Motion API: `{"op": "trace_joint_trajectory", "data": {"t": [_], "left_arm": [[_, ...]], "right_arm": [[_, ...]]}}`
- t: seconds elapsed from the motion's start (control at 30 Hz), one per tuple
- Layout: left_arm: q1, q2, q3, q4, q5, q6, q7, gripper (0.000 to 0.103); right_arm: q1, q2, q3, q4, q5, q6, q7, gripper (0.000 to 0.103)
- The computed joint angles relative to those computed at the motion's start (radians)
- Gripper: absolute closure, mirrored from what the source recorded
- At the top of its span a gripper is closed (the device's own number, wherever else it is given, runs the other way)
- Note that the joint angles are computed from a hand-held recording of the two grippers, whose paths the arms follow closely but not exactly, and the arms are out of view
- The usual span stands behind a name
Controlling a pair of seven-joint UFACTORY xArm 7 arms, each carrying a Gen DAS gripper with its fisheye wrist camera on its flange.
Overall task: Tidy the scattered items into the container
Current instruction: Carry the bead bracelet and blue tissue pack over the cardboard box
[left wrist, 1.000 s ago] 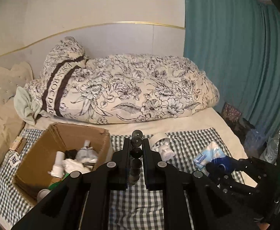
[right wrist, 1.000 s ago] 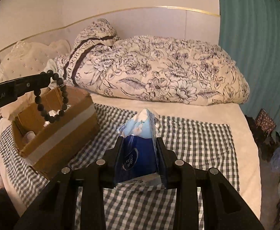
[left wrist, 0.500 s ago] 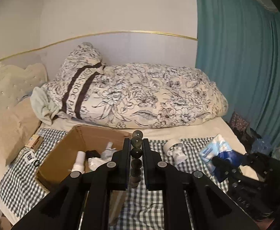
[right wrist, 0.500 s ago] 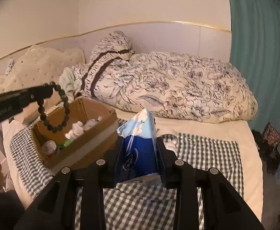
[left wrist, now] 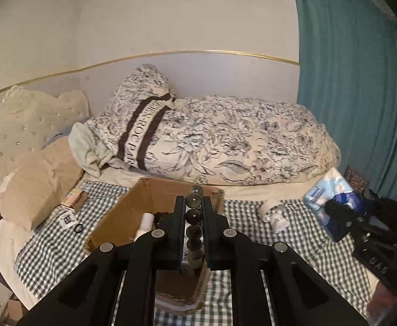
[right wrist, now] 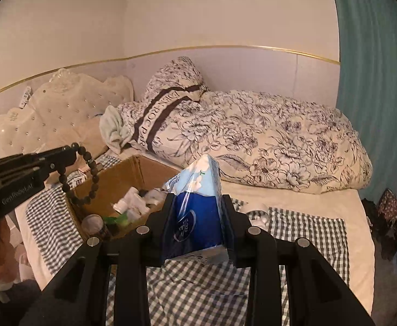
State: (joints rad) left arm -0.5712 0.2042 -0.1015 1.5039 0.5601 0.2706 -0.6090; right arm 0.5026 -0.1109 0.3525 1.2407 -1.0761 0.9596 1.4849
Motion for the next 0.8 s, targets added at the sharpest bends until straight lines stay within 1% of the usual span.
{"op": "trace_joint_trajectory", "data": {"t": [0.07, 0.17, 0.27, 0.37, 0.57, 0.8], "left_arm": [[0.006, 0.000, 0.006, -0.006, 0.003, -0.001, -0.003, 0.093], [0.025, 0.002, 0.006, -0.012, -0.021, -0.010, 0.013, 0.093], [0.035, -0.002, 0.016, -0.024, -0.018, -0.025, 0.014, 0.093], [0.053, 0.007, 0.016, -0.027, -0.043, -0.033, 0.032, 0.093], [0.072, 0.054, 0.021, 0.003, -0.106, -0.033, 0.090, 0.093], [0.076, 0.125, 0.030, 0.071, -0.178, -0.011, 0.157, 0.093]], "right_arm": [[0.005, 0.017, 0.006, 0.026, -0.011, 0.012, -0.005, 0.071], [0.022, 0.049, 0.005, 0.070, -0.029, 0.026, -0.011, 0.071], [0.045, 0.089, -0.008, 0.117, -0.046, 0.030, -0.020, 0.071], [0.071, 0.136, -0.029, 0.164, -0.060, 0.026, -0.035, 0.071], [0.116, 0.223, -0.090, 0.238, -0.058, -0.021, -0.075, 0.071], [0.150, 0.328, -0.163, 0.322, -0.011, -0.092, -0.127, 0.071]]}}
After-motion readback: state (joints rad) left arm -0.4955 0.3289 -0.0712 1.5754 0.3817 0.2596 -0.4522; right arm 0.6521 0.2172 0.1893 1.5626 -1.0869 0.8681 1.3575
